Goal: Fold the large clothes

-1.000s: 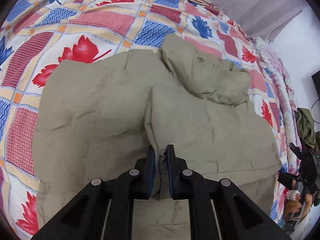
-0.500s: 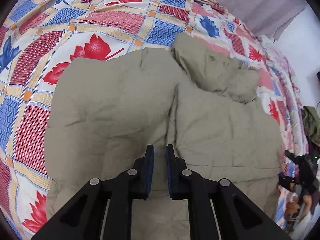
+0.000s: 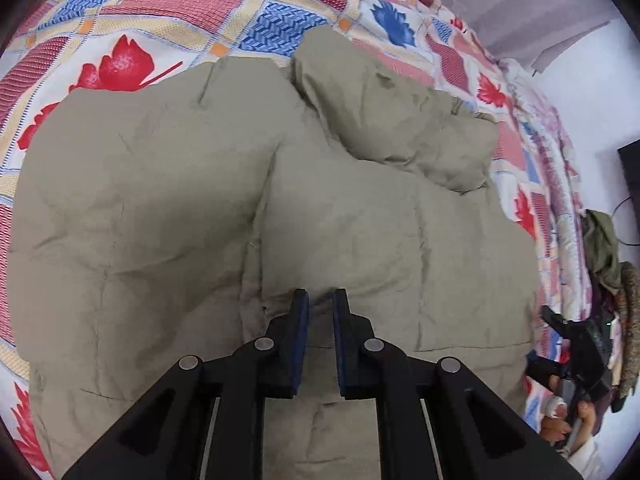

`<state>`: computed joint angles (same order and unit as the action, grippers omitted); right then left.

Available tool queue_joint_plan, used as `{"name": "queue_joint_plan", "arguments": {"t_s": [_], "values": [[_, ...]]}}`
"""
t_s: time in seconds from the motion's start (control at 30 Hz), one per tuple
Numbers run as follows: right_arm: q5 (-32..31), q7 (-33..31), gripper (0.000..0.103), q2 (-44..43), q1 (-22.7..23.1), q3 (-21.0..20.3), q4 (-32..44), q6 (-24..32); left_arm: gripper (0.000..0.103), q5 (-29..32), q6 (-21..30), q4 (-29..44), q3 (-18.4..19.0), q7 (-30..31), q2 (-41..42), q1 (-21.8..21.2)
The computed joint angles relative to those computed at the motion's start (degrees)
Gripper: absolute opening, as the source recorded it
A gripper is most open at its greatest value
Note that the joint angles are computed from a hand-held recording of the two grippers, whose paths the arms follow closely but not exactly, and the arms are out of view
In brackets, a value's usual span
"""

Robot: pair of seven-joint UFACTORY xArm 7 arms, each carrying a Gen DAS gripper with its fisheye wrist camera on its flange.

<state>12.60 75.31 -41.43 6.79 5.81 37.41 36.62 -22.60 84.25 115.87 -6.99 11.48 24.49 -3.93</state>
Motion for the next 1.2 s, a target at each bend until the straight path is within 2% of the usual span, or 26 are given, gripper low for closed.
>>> {"name": "queue_joint_plan", "arguments": {"t_s": [0.2, 0.37, 0.53, 0.57, 0.6, 0.63, 0.67, 0.77, 0.83, 0.9, 1.0, 1.13, 1.2], "values": [[0.7, 0.8, 0.079, -0.3, 0.6, 0.1, -0.5, 0.3, 0.013, 4.6, -4.0, -7.9, 0.7, 3.7, -5.0, -1.5], [0.0, -1.2, 0.079, 0.5, 1.6, -0.2, 3.0, 5.6, 0.013, 7.0, -5.6, -9.5, 1.5, 4.0, -7.6, -2.3], [-0.4, -4.2, 0.079, -0.3, 3.0, 0.1, 7.1, 11.4, 0.013, 6.3, -7.6, -8.5, 1.9, 4.3, -9.2, -1.6], [-0.8, -4.6, 0.076, -0.4, 2.9, 0.4, 8.1, 12.5, 0.013, 5.4, -7.6, -7.6, 1.8, 4.5, -9.0, -1.3], [-1.7, -5.1, 0.049, -0.5, 2.6, 0.8, 9.2, 13.6, 0.013, 5.0, -7.5, -6.2, 1.6, 4.4, -8.4, -1.3], [-2.9, -5.8, 0.014, -0.4, 2.1, 1.3, 10.6, 14.9, 0.013, 5.1, -7.6, -5.2, 1.5, 4.1, -7.8, -1.6], [-4.2, -6.5, 0.009, 0.0, 1.5, 1.6, 12.2, 16.6, 0.013, 5.3, -7.5, -4.2, 1.3, 4.1, -7.1, -1.9], [-10.6, -7.5, 0.009, 2.1, -2.2, 3.4, 17.0, 21.4, 0.013, 8.6, -7.4, -2.8, 1.2, 2.7, -5.2, -3.9], [-12.2, -9.5, 0.009, 4.1, -3.1, 2.5, 18.1, 21.5, 0.013, 11.4, -9.6, -6.2, 1.5, 2.0, -5.9, -5.2], [-11.2, -12.9, 0.009, 6.8, -2.4, 0.5, 17.5, 20.8, 0.013, 13.5, -10.0, -8.7, 1.9, 0.4, -6.0, -5.8], [-6.6, -14.4, 0.009, 8.7, -1.3, -1.3, 13.6, 18.5, 0.013, 12.3, -11.9, -11.4, 1.7, -0.2, -6.8, -5.2], [-6.5, -13.4, 0.008, 8.5, -1.8, 0.0, 10.0, 15.1, 0.013, 13.4, -11.2, -10.1, 1.5, 0.2, -6.0, -5.5], [-6.7, -12.8, 0.008, 8.1, -1.8, 0.4, 10.2, 15.9, 0.013, 13.6, -11.4, -10.3, 1.5, 0.1, -6.6, -5.5]]}}
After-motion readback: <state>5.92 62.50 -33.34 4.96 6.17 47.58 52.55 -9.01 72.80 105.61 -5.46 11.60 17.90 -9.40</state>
